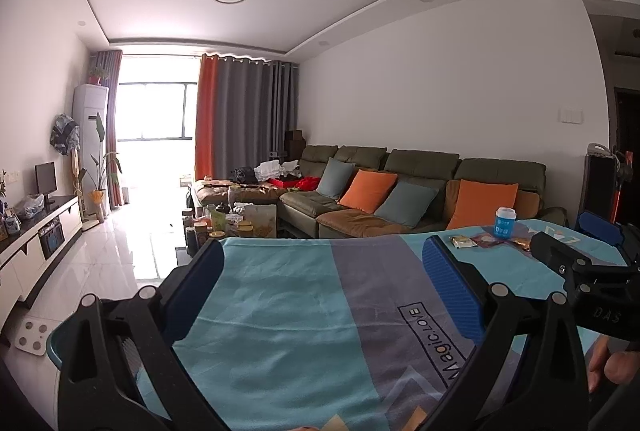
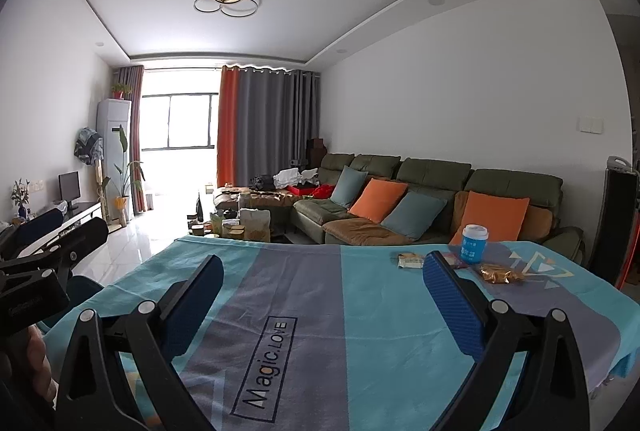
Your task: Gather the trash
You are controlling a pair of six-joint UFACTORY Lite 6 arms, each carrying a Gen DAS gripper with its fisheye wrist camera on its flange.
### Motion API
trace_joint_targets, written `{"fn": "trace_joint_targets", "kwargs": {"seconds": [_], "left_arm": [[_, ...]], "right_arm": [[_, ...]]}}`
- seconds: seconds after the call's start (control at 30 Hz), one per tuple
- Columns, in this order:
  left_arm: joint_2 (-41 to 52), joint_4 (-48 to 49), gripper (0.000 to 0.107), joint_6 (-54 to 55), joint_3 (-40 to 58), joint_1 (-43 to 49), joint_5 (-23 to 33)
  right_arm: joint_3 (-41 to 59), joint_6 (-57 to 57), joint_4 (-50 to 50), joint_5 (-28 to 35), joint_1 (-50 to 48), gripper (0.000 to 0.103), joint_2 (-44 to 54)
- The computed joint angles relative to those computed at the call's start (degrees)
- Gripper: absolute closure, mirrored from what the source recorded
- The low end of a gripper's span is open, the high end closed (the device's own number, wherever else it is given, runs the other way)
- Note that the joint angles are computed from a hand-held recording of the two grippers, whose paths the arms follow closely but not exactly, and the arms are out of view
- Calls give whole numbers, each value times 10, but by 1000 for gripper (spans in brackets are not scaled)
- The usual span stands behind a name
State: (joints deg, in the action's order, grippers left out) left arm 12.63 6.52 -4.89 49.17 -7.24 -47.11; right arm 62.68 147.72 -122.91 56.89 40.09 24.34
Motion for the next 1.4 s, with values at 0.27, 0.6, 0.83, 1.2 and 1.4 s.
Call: {"fn": "trace_joint_targets", "kwargs": {"seconds": [0.27,0.6,0.83,1.2,1.4], "left_arm": [[3,-8,9,-3,4,0,8],[9,-4,9,-6,13,-3,17],[7,-1,9,-10,10,-3,20],[3,0,9,-10,-10,-10,4],[9,-10,9,7,-3,-20,7]], "right_arm": [[10,-5,0,-7,-2,7,7],[11,-9,6,-6,0,7,7],[5,-10,10,1,6,7,4],[10,-15,17,5,6,7,12],[16,-17,22,-2,0,7,18]]}}
